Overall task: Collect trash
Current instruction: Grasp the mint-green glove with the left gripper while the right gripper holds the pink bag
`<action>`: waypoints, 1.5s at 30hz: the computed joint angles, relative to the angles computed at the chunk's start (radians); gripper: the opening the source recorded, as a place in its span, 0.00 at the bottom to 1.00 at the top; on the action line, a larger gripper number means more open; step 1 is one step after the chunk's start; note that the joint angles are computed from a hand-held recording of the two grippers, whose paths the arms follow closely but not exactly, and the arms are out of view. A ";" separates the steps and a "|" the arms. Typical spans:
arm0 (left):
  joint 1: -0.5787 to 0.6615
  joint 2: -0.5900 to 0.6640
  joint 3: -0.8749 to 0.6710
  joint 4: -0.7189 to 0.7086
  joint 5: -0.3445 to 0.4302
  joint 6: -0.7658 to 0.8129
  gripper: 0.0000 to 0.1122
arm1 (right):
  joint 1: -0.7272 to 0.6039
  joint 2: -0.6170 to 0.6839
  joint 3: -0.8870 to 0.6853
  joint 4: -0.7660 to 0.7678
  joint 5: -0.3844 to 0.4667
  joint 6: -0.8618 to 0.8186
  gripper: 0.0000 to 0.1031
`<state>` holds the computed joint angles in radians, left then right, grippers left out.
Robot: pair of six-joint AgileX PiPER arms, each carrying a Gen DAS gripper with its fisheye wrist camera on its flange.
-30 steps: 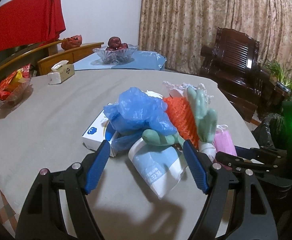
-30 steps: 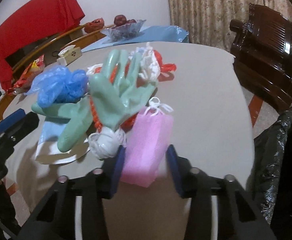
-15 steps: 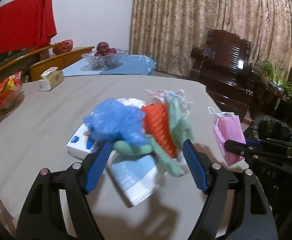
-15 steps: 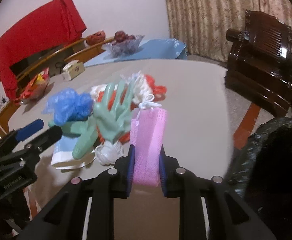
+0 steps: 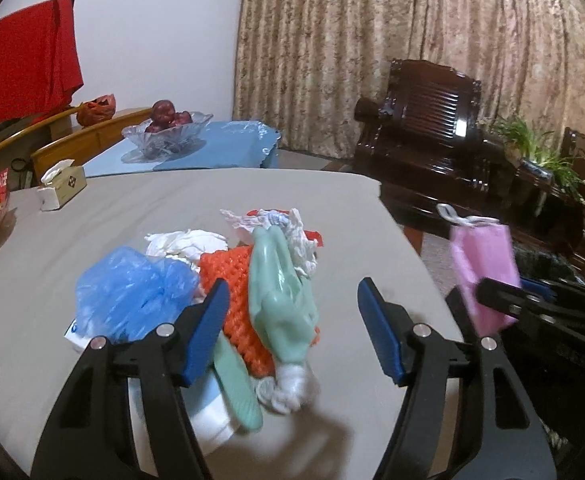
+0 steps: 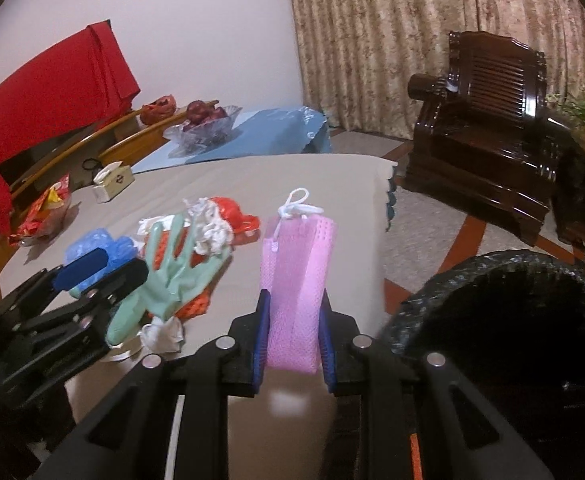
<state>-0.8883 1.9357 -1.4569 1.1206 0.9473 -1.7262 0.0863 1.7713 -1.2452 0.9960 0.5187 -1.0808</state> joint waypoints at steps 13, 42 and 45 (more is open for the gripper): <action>0.102 0.105 -0.088 -0.132 -0.045 0.124 0.20 | -0.041 0.031 -0.020 0.021 0.023 -0.034 0.22; -0.090 0.018 -0.182 -0.046 -0.011 0.102 0.13 | -0.155 -0.144 0.091 0.108 0.054 -0.139 0.21; -0.107 0.040 -0.230 -0.054 -0.012 0.127 0.13 | -0.196 -0.168 0.102 0.116 0.069 -0.148 0.21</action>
